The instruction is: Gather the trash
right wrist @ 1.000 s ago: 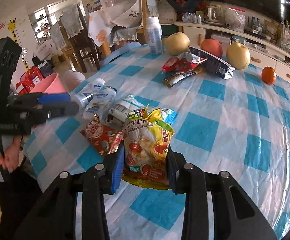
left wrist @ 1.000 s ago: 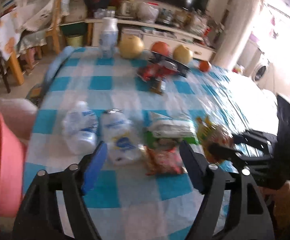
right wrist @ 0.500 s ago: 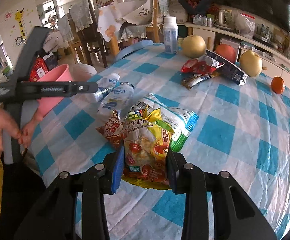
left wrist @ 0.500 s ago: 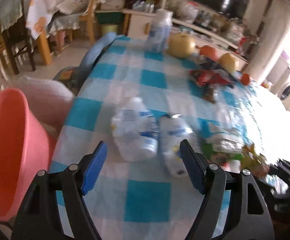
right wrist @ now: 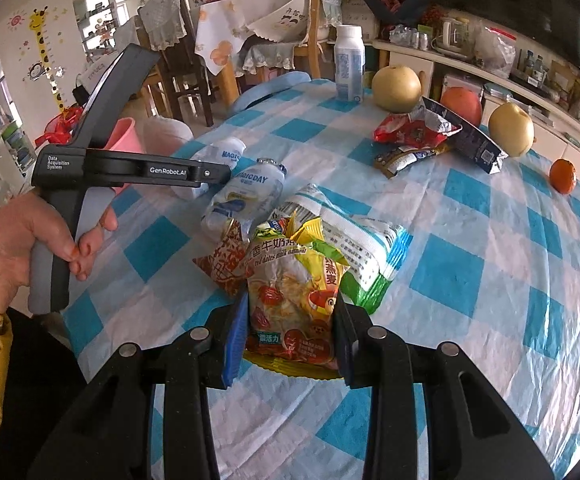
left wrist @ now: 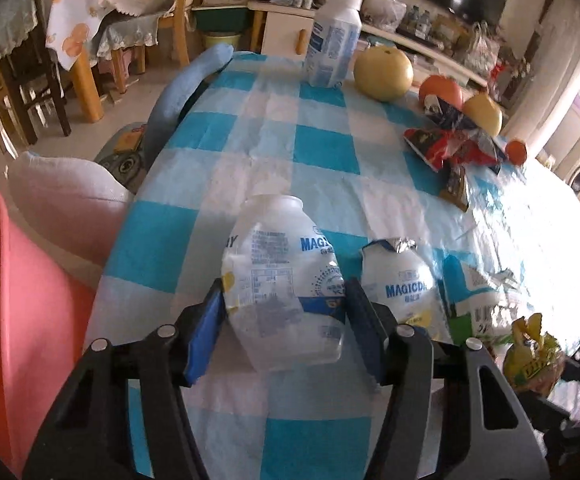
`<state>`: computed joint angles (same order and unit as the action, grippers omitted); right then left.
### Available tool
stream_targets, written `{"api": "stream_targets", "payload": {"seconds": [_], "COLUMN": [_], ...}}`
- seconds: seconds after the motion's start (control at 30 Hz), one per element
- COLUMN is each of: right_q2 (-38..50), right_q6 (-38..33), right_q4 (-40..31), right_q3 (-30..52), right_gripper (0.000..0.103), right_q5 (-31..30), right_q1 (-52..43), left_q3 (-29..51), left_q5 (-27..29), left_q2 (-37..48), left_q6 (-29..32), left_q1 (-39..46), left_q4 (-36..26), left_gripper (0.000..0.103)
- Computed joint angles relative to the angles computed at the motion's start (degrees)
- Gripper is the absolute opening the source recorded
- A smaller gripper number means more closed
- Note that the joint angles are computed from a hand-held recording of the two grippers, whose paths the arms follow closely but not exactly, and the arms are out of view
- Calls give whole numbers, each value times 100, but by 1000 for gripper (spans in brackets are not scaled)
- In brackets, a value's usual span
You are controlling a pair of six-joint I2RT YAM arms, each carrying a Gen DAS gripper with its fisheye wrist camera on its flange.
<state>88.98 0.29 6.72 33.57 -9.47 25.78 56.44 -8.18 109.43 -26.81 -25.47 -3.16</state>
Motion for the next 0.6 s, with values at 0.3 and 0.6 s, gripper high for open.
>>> {"api": "stream_targets", "payload": {"seconds": [0.3, 0.6], "right_q2": [34, 653], "right_q6": [488, 1050], "right_q4": [-206, -537], "right_q3": [464, 1999], "right_gripper": [38, 38], "right_q5": [-222, -311], "right_q1": [297, 1403], "left_q3": [-559, -1730], "left_q5": [90, -429], "left_q2": [-781, -2892], "left_q6": [-160, -259], "left_q1": [100, 904], "left_q4": [353, 95], "left_gripper": [60, 60]}}
